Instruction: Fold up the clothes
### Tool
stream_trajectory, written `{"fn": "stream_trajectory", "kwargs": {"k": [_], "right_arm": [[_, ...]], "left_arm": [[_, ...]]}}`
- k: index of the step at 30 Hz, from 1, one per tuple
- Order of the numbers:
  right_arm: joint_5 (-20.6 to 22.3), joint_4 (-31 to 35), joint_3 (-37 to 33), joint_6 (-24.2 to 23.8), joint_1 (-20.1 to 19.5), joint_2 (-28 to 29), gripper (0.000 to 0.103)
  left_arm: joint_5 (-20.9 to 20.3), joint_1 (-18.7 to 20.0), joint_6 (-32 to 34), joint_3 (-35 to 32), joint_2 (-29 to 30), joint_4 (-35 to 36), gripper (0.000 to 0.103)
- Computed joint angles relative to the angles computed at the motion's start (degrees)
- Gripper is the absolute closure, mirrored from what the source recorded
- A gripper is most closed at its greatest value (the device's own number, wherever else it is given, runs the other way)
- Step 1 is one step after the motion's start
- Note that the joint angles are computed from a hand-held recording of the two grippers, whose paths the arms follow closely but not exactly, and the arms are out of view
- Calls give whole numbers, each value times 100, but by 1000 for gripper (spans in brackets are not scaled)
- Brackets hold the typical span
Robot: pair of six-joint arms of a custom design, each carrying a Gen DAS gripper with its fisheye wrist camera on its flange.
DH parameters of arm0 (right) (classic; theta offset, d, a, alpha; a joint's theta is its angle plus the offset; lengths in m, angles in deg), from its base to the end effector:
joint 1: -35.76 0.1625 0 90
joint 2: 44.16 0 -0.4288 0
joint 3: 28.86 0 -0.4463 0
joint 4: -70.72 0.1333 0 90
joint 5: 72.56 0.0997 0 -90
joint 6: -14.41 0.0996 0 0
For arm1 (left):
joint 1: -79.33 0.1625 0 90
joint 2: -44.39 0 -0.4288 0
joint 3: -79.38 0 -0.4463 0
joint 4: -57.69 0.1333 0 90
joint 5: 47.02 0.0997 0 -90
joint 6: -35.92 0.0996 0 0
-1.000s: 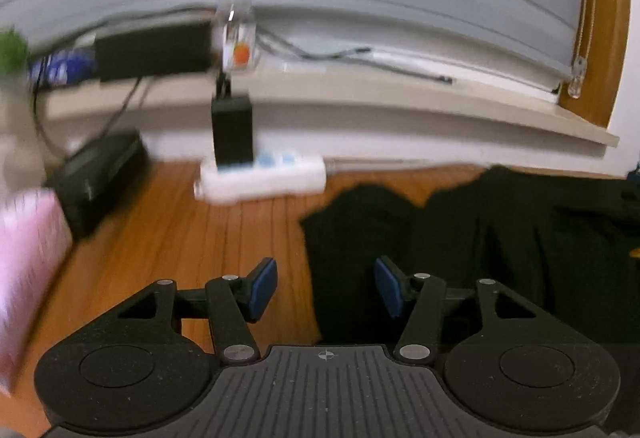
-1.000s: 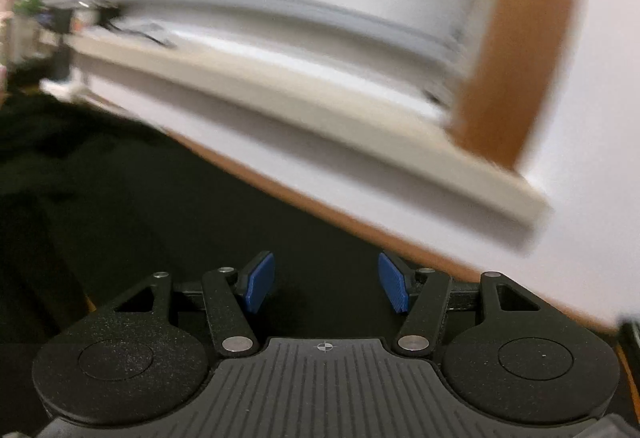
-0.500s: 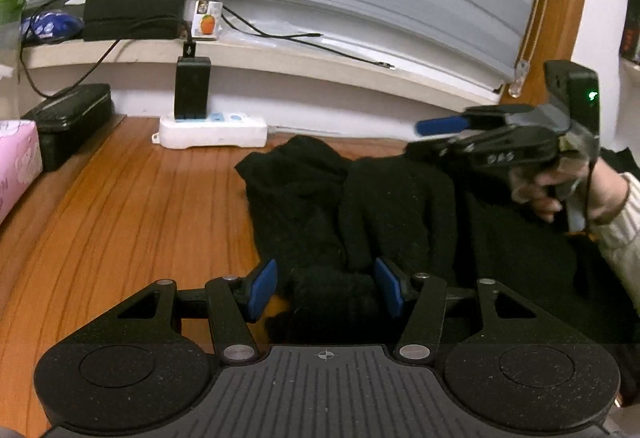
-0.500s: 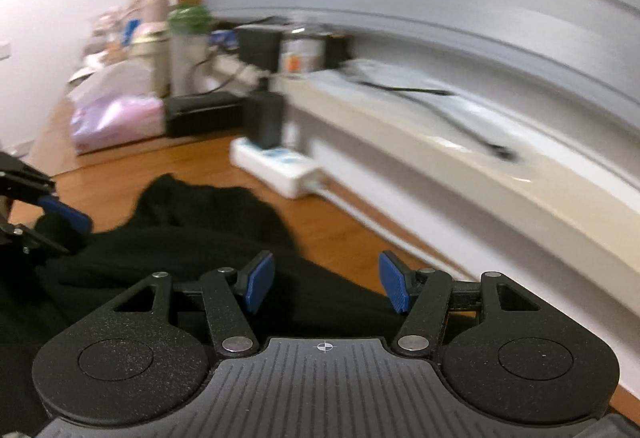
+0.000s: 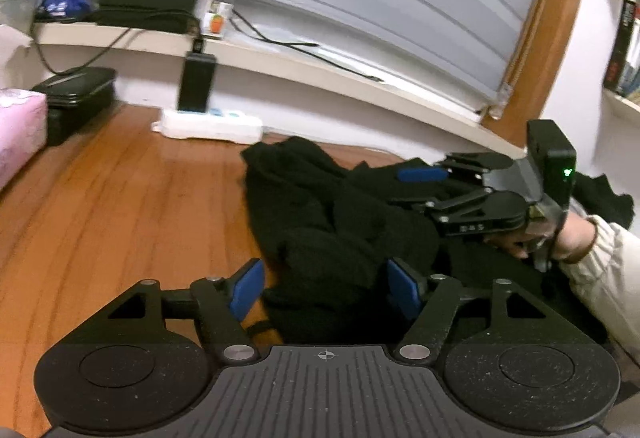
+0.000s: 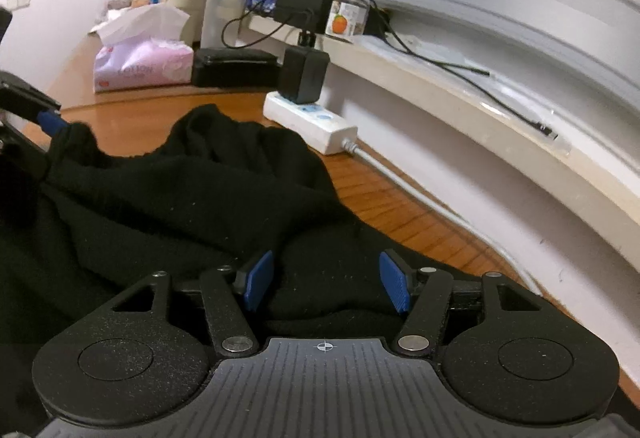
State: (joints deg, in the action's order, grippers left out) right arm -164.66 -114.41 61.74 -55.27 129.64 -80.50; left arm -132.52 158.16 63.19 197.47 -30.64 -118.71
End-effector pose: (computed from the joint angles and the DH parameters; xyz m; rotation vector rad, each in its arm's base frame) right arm 0.1799 -0.7361 0.0443 1.5504 -2.1038 0.7915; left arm 0.0266 -0.5939 0.2682 0.8694 2.6248 -1.0725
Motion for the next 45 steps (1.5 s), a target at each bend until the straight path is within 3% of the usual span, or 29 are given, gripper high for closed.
{"fn": "stream_trajectory", "kwargs": {"k": [4, 14, 20, 26, 32, 37, 39, 40, 41, 42, 45], "right_arm": [[32, -126, 27, -58, -9, 12, 43], [86, -620, 147, -408, -12, 88, 43], [77, -542, 120, -332, -13, 80, 43], [299, -642, 196, -257, -31, 22, 43], [958, 321, 350, 206, 226, -256, 42], [912, 1501, 277, 179, 525, -208, 42], [712, 1543, 259, 64, 542, -149, 45], [615, 1569, 248, 12, 549, -120, 54], [644, 1823, 209, 113, 504, -171, 80], [697, 1933, 203, 200, 455, -230, 90], [918, 2088, 332, 354, 308, -487, 98]], "left_arm": [[162, -154, 217, 60, 35, -220, 45], [634, -285, 500, 843, -524, -313, 35], [412, -84, 286, 1092, -945, -244, 35], [16, -80, 365, 1212, -909, -551, 36], [-33, -197, 394, 1308, -833, -699, 36], [31, -326, 500, 1403, -929, -536, 35], [43, -320, 519, 1416, -955, -480, 34], [32, -307, 519, 1424, -970, -468, 34], [21, -295, 517, 1434, -986, -458, 34], [1, -284, 520, 1441, -1003, -440, 34], [-9, -298, 531, 1474, -1047, -398, 34]]}}
